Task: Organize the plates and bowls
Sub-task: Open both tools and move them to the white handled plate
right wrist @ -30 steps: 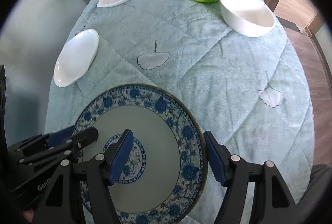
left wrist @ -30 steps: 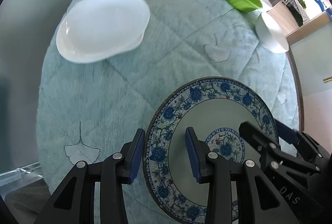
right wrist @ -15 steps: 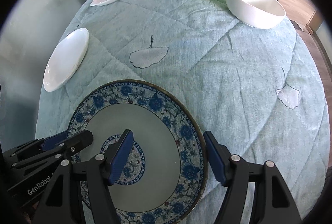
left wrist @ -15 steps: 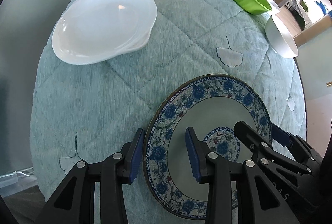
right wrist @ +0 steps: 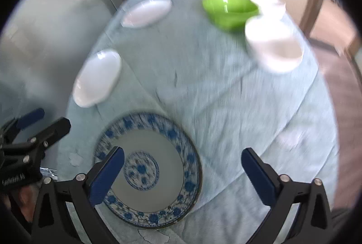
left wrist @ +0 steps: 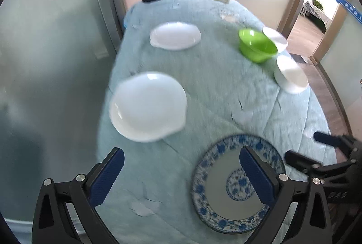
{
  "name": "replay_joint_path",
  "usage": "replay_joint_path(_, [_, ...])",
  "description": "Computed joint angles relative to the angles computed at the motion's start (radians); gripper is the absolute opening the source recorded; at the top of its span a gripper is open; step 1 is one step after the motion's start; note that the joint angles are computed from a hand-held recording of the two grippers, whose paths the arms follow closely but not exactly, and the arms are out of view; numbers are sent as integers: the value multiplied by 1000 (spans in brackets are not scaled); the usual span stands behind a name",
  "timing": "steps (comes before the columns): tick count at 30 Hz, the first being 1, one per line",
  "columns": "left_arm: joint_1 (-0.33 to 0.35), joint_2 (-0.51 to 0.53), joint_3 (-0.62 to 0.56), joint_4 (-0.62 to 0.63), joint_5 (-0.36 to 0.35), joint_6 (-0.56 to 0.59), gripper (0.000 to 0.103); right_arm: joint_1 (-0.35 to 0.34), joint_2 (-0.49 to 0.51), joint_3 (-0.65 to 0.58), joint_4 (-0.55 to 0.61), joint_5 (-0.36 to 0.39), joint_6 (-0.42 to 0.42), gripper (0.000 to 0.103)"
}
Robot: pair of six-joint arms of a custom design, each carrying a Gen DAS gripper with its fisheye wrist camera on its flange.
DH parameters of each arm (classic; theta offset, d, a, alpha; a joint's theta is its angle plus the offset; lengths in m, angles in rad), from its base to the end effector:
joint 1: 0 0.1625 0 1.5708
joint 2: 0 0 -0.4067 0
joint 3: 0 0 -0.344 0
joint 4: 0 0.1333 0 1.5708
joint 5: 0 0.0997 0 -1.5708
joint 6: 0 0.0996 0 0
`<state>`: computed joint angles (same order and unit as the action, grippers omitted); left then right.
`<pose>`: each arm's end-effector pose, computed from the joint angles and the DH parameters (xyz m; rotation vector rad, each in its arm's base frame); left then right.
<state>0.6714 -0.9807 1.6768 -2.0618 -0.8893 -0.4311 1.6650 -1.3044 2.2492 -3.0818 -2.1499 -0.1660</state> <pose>-0.3260 -0.5094 0.1838 0.6588 2.3748 -0.3396 0.1196 -0.4281 0.2592 0.1079 -2.4698 0.6897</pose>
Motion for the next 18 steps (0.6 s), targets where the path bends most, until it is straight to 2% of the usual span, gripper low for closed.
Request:
replay_joint_path(4, [60,9,-134,80,-95,-32,103,54,-20,-80,54,-16,-48,102])
replay_joint_path(8, [132,45,-272,149,-132,-3,103,68,-8,-195,179,34,-77,102])
replay_joint_path(10, [175,65,-327,158,-143,19,103,72,40,-261,216,49,-113,102])
replay_joint_path(13, [240,112,-407,182,-177,27,103,56,117,-367,321,114,-127,102])
replay_joint_path(18, [314,155,-440,191,-189,18,102,33,291,-541,430,122,-167,102])
